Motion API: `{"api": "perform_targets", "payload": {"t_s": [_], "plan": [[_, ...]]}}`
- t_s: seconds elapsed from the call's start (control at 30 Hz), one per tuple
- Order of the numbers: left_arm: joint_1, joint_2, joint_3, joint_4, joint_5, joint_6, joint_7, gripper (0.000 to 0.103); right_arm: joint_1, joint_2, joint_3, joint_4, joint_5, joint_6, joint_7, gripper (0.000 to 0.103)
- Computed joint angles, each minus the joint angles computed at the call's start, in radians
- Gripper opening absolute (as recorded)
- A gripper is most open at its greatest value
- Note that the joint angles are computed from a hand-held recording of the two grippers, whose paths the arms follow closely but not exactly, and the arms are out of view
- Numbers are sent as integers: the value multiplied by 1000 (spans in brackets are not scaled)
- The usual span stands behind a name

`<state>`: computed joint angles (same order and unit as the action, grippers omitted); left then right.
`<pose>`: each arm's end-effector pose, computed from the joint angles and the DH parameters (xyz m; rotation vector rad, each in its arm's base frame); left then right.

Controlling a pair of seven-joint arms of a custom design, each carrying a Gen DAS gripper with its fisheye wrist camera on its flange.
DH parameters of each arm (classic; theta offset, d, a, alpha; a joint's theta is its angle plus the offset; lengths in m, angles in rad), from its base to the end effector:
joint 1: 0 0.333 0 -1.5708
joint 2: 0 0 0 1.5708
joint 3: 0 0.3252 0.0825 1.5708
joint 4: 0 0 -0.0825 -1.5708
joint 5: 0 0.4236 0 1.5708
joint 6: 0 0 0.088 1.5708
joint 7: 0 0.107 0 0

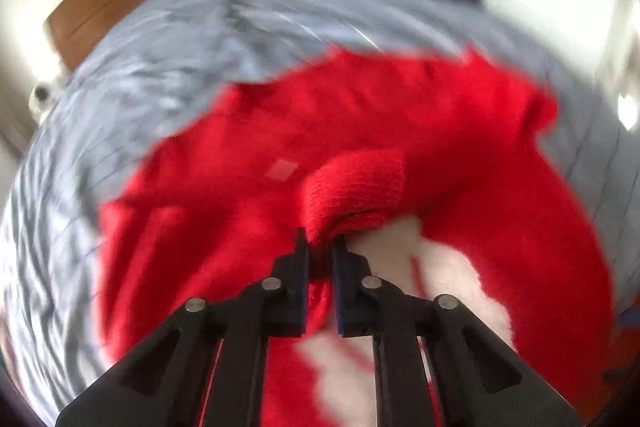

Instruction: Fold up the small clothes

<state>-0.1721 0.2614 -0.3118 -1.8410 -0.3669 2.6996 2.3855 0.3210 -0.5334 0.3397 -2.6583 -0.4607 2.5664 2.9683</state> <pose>0.6336 -0.3010 0.4484 -0.7933 2.6026 -0.8606 0.3425 0.2714 0.4281 -1.4389 2.1810 -0.5339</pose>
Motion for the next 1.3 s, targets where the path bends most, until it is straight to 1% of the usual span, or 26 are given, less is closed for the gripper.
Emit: {"api": "perform_targets", "payload": {"t_s": [0.03,0.1,0.17,0.23,0.27,0.3,0.37,0.4,0.43,0.5,0.53,0.7,0.77,0.83,0.87,0.93,0.97,1.0,1.03,1.07,1.1,1.13,1.17,1.23,1.27,1.3], "plan": [[27,-7,-4,14,-51,-11,4,8,-2,-6,0,-4,-2,2,5,54],[67,-15,25,50,-112,-3,-48,8,-8,-18,3,-11,-9,4,14,54],[81,0,80,89,-85,39,-162,8,-13,-22,4,-14,-17,8,14,54],[64,32,169,124,49,100,-369,8,-19,-19,4,-15,-23,19,14,54],[40,56,238,149,143,115,-509,8,-21,-14,2,-15,-24,27,13,54],[7,81,315,173,245,119,-651,8,-22,-8,1,-13,-24,34,11,54],[-53,125,448,203,410,114,-885,8,-24,6,-1,-7,-24,43,5,54],[-74,143,497,214,472,106,-973,8,-22,15,-2,-3,-22,46,0,54],[-79,161,524,226,509,85,-1037,8,-22,23,-4,1,-21,47,-5,54],[-48,189,513,244,509,38,-1087,7,-17,37,-3,12,-19,42,-13,54],[-45,199,516,246,528,24,-1121,7,-15,43,-2,17,-19,38,-15,54],[-15,242,474,250,594,-32,-1197,7,-2,61,-1,34,-25,16,-15,54],[19,263,448,252,605,-17,-1208,8,4,65,-3,39,-25,4,-17,54],[39,257,436,232,642,16,-1229,13,11,66,-6,46,-22,-22,-23,54],[37,252,440,224,676,24,-1247,18,13,65,-6,51,-22,-40,-25,54],[9,239,472,216,773,5,-1311,49,24,64,-13,71,-14,-92,-46,54],[-21,227,509,211,840,-27,-1375,78,30,66,-23,84,-7,-118,-68,54],[-45,205,541,191,875,-41,-1422,89,39,69,-43,102,8,-141,-112,59],[-37,157,538,137,918,-18,-1479,88,44,72,-59,115,20,-153,-147,69],[-14,122,522,89,918,28,-1483,88,47,76,-78,134,34,-163,-191,74],[15,75,494,25,904,88,-1470,88,47,86,-98,161,48,-174,-241,83],[33,29,479,-42,913,155,-1477,88,40,103,-111,195,54,-184,-285,85],[32,0,483,-89,956,204,-1515,90,30,124,-120,231,55,-195,-324,85],[-18,-47,542,-166,1152,291,-1681,93,14,206,-144,338,55,-206,-433,85],[-24,-51,544,-174,1195,292,-1710,94,10,260,-157,400,62,-213,-495,85],[1,-47,511,-171,1167,283,-1669,94,10,343,-172,484,75,-211,-580,85]]}}
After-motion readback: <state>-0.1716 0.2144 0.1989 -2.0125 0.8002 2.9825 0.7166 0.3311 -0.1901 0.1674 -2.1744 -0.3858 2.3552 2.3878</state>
